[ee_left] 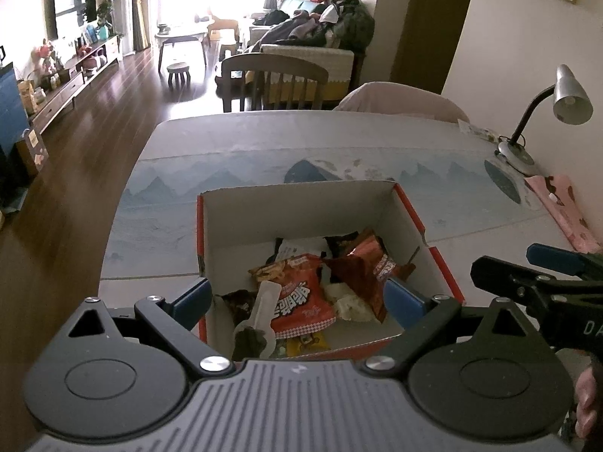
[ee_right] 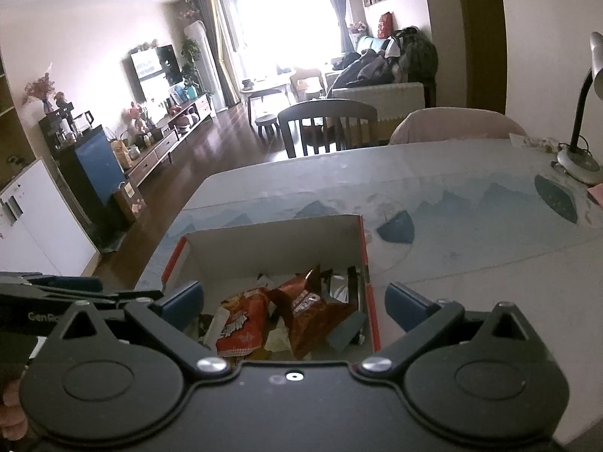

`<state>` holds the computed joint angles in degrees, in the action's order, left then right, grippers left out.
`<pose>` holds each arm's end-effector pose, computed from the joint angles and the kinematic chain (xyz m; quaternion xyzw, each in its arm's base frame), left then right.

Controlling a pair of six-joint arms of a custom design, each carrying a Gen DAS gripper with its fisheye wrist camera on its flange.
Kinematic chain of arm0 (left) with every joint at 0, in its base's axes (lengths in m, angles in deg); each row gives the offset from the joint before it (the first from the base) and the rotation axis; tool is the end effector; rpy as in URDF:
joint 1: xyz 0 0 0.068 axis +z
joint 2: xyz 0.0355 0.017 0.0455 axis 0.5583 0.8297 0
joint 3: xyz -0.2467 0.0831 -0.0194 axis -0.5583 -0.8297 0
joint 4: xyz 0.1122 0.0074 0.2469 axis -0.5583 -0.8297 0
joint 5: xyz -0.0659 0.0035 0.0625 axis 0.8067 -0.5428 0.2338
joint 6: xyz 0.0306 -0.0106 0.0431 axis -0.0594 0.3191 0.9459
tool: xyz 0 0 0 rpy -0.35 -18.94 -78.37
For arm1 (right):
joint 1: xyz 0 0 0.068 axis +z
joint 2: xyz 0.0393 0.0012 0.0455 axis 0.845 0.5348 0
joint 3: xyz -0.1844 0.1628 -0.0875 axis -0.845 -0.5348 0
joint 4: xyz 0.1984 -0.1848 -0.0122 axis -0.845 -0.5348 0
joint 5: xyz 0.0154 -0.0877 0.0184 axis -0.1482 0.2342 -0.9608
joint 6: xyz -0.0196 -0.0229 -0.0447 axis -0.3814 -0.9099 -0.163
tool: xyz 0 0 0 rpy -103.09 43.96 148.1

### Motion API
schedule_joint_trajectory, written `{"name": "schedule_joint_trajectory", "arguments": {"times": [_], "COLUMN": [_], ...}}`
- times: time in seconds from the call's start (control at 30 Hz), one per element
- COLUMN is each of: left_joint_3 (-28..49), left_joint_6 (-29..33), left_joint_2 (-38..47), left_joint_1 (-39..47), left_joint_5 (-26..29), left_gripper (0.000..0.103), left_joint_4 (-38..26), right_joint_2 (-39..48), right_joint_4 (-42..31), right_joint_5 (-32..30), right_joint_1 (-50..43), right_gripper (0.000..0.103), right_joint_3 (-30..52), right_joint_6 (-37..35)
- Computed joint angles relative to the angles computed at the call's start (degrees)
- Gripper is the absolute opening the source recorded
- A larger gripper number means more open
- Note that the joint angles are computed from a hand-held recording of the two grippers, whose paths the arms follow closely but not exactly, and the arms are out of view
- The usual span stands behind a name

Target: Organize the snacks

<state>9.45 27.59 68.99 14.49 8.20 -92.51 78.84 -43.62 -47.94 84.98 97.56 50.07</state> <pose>0.2295 -0.0775 0.3074 0.0177 0.9342 -0.0652 0.3502 0.2002 0.0991 0.3291 -0.0526 0.9074 0.1150 0.4008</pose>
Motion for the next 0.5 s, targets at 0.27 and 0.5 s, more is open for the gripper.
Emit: {"name": "schedule_joint_trajectory", "arguments": {"times": [0.27, 0.5], "left_joint_3": [-1.1, -2.1], "left_joint_6": [-0.3, -0.3], "left_joint_2": [-1.8, -3.7], "left_joint_1": [0.0, -0.3], "left_joint_5": [-0.5, -0.1], "left_gripper": [0.098, 0.098], "left_joint_4": [0.9, 1.7], "right_joint_2": [-0.3, -0.9], "right_joint_4": [0.3, 0.1], "right_joint_5": [1.0, 2.1], "right_joint_1": [0.4, 1.3], "right_gripper": [0.103, 0.103], "right_joint_3": [-0.1, -0.2], "right_joint_6": [0.0, 0.8]}}
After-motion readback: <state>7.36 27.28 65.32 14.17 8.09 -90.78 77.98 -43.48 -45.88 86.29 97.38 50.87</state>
